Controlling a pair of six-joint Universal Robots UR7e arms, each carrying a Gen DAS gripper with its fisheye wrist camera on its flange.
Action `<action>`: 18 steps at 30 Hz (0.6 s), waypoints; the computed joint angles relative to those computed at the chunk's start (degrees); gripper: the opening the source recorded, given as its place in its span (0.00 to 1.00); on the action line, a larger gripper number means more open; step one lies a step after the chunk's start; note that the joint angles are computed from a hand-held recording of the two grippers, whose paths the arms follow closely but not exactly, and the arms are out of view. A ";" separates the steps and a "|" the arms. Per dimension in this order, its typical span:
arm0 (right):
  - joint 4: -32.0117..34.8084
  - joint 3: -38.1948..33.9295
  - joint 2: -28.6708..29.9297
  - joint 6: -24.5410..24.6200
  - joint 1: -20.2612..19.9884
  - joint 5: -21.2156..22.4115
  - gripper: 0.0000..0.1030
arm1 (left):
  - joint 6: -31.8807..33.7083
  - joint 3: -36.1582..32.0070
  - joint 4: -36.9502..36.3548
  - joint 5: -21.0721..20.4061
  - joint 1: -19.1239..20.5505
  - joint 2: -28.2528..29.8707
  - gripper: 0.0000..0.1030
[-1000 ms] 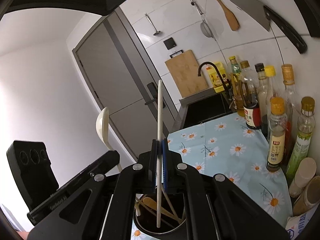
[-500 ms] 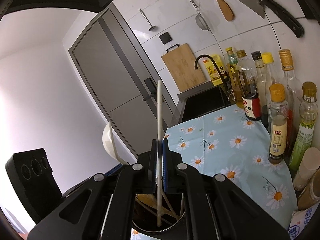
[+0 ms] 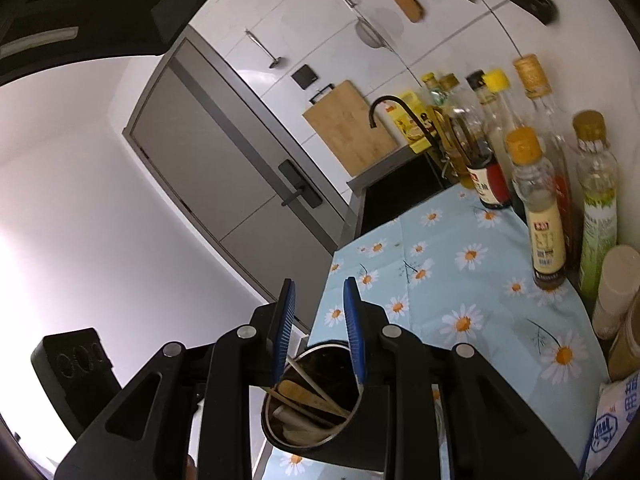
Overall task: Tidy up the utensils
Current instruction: 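Open both tools to drop the cream spoon and chopstick into the black holder, then move both open tools back down to the loose chopsticks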
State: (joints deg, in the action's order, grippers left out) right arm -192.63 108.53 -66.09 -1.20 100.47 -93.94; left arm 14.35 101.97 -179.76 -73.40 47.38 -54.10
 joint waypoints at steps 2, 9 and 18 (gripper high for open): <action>0.24 0.52 -0.52 0.28 0.09 -0.43 0.26 | -0.55 0.34 0.46 0.13 -0.23 -0.72 0.27; 1.16 3.32 -3.49 0.89 1.23 -2.32 0.26 | -0.52 3.18 -0.28 1.35 -1.50 -4.30 0.27; 2.80 8.07 -7.81 2.66 3.11 -6.20 0.29 | -6.93 5.85 8.94 2.48 -1.69 -9.93 0.27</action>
State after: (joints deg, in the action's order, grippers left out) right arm -189.83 116.60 -73.89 1.46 103.57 -100.14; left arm 7.42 107.82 -170.81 -70.92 45.69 -64.03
